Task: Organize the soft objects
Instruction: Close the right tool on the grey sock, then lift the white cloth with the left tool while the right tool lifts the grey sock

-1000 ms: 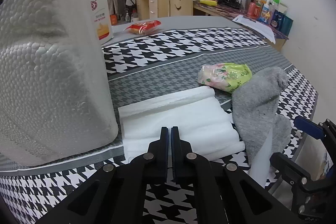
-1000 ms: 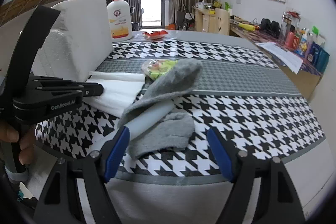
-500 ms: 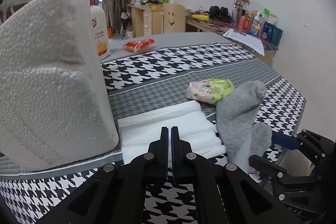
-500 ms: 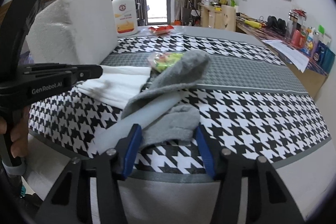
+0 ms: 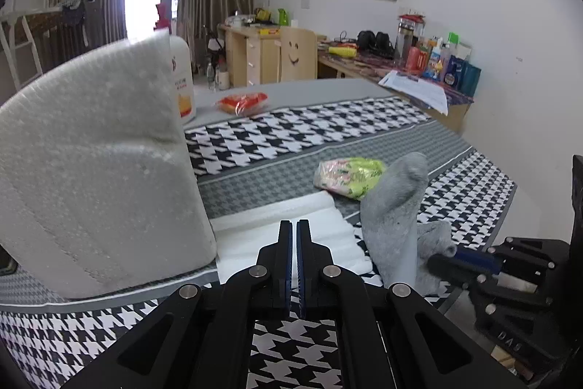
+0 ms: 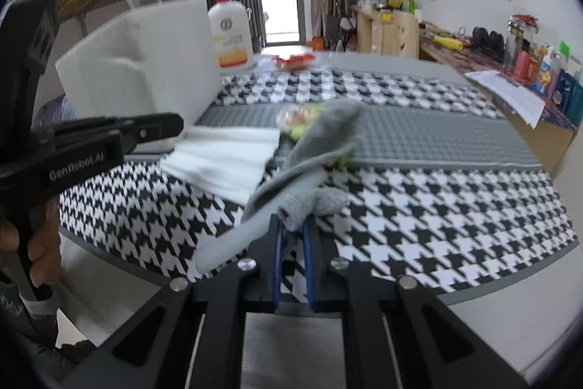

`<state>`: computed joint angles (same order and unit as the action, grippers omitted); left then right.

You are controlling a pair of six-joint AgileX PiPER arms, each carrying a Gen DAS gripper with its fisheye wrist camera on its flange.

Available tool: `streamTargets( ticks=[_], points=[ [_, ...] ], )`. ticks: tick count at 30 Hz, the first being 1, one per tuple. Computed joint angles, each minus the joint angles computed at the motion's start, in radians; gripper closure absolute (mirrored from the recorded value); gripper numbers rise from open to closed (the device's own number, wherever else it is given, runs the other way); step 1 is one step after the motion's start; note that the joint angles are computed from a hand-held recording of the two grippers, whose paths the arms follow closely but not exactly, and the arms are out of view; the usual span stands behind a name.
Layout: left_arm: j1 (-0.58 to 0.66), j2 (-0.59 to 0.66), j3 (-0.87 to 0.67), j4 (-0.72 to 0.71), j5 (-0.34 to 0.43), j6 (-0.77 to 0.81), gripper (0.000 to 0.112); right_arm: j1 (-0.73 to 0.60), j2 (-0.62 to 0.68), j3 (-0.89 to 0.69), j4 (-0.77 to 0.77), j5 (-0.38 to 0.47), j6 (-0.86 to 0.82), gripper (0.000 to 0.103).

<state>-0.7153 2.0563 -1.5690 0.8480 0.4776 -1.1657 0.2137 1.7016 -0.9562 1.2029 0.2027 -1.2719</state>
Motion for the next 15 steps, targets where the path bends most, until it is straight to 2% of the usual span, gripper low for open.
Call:
streamTargets(
  ticks=[10,13,15],
  points=[
    [-0.023,-0.061,0.061,0.126,0.009,-0.121,0.110,0.003,-0.142,0.046,0.138,-0.059,-0.124,0.092],
    [-0.015,-0.031,0.022,0.041,0.018,-0.028,0.110,0.000,-0.188,0.058,0.159,-0.080,-0.147,0.092],
    [-0.011,-0.009,-0.002,-0.010,0.026,0.029,0.110,0.003,-0.222,0.072,0.258,-0.101,-0.243,0.092]
  ],
)
